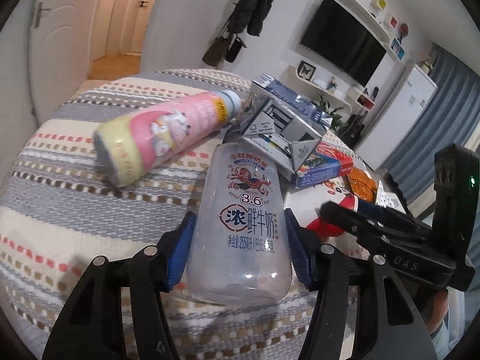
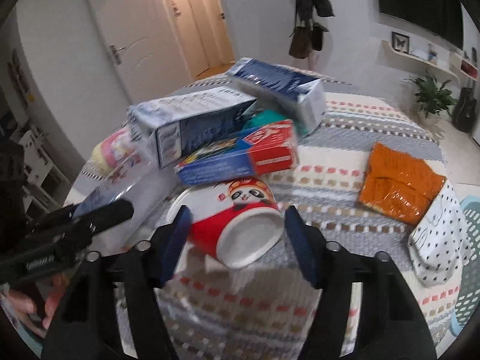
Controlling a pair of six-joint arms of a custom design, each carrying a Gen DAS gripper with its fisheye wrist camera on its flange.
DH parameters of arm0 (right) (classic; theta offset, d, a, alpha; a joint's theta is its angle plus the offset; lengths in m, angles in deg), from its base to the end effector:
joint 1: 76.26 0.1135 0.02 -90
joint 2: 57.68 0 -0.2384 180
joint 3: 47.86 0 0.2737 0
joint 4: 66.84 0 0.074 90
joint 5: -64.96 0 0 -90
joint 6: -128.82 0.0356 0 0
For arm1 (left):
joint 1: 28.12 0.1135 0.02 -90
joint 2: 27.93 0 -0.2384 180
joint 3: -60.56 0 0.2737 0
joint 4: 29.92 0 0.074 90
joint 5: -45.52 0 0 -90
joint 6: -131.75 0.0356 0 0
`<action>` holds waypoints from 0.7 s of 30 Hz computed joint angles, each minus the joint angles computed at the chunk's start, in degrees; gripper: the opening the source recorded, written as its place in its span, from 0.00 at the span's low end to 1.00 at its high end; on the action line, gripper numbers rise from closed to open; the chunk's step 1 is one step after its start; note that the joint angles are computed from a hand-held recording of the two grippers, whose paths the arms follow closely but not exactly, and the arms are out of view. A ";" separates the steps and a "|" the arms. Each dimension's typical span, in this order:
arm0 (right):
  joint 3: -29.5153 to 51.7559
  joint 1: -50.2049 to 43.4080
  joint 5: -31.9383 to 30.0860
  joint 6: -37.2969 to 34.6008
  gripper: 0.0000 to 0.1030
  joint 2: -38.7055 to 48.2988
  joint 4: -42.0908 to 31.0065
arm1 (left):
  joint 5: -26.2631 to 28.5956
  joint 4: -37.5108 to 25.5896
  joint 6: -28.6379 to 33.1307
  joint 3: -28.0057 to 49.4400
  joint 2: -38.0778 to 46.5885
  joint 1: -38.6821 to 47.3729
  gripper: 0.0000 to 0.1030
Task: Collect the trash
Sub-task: 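Grasp the clear milk bottle with the left tool while the right tool grasps the red-white cup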
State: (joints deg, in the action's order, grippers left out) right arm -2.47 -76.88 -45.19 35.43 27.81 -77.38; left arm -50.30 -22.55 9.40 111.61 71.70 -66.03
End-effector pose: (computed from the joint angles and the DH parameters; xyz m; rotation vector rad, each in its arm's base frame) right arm 0.2789 0.0092 0.0918 -0.2119 2.4119 0.3988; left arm 0.2573 -0.1958 0.0712 0.0596 2.3402 -0.5134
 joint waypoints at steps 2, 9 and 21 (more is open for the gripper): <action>-1.62 1.08 1.16 -0.09 0.57 -2.08 -0.53 | 0.30 0.89 -0.51 -1.33 -0.86 0.73 0.54; -8.05 3.45 1.35 -1.12 0.53 -11.00 -4.49 | 2.15 5.85 -2.09 -5.74 -2.70 2.60 0.54; 1.45 3.44 -1.72 6.59 0.72 1.64 -4.15 | 5.35 11.71 -3.12 -12.27 -5.91 4.79 0.54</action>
State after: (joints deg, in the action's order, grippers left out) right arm -1.02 -73.44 -46.91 42.02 29.44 -81.53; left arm -44.95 -10.84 6.27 99.34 65.80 -61.25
